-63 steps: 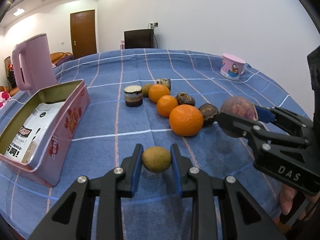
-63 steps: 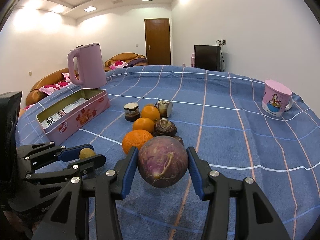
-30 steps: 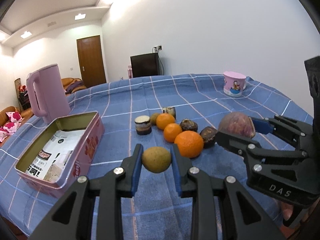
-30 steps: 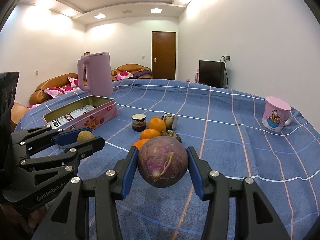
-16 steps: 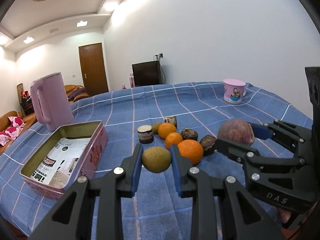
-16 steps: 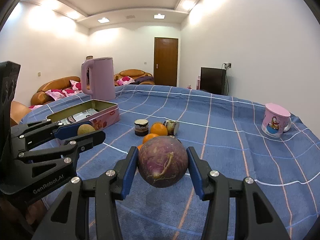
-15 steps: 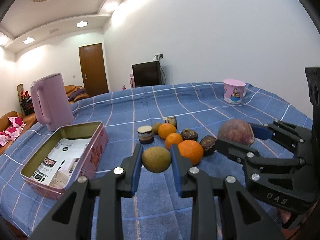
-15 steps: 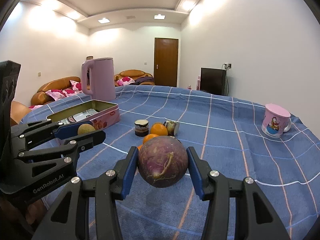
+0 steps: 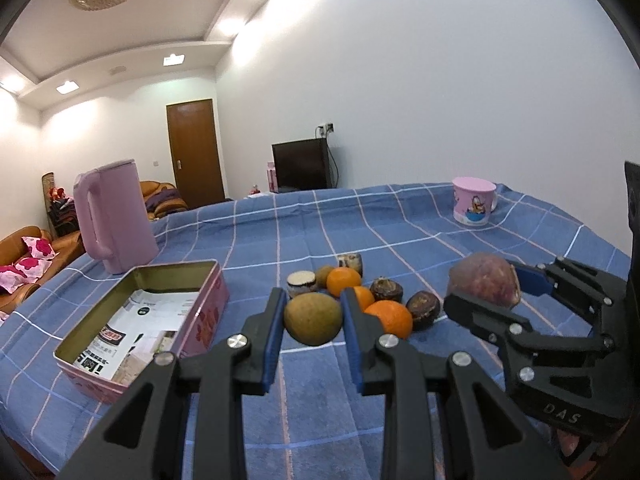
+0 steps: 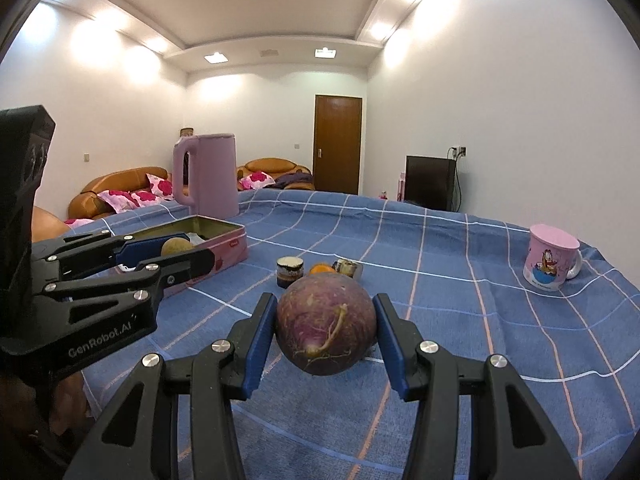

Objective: Organize fruits
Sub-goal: 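Carry the kiwi with the left tool while the right tool carries the purple fruit to the pink tin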

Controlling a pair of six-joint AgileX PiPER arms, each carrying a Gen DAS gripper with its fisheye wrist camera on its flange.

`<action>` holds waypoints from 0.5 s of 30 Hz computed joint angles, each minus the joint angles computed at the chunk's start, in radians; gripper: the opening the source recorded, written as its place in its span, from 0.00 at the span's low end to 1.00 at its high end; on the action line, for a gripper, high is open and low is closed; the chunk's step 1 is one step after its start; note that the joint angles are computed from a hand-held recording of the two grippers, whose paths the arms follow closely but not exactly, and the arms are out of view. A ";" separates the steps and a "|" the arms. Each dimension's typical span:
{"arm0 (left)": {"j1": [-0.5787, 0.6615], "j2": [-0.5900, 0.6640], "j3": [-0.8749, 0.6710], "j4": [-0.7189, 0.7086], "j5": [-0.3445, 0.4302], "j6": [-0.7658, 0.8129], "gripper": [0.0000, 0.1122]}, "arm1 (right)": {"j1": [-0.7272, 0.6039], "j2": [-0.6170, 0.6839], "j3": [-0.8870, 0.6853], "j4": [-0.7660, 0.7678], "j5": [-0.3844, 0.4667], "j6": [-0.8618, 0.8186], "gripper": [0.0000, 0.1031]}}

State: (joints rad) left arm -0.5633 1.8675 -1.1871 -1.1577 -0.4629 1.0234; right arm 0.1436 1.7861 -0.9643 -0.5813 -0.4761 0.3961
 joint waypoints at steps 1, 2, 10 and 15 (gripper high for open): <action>0.000 -0.002 0.002 0.005 -0.003 -0.005 0.26 | -0.001 -0.001 0.003 -0.001 -0.005 -0.003 0.49; -0.001 -0.005 0.005 0.010 -0.007 -0.010 0.26 | -0.001 -0.001 0.005 0.002 -0.009 -0.008 0.49; 0.000 -0.026 0.026 0.046 -0.048 -0.053 0.26 | -0.016 -0.010 0.035 0.014 -0.067 -0.014 0.49; 0.008 -0.039 0.033 0.050 -0.061 -0.061 0.26 | -0.017 -0.019 0.043 0.015 -0.084 -0.007 0.49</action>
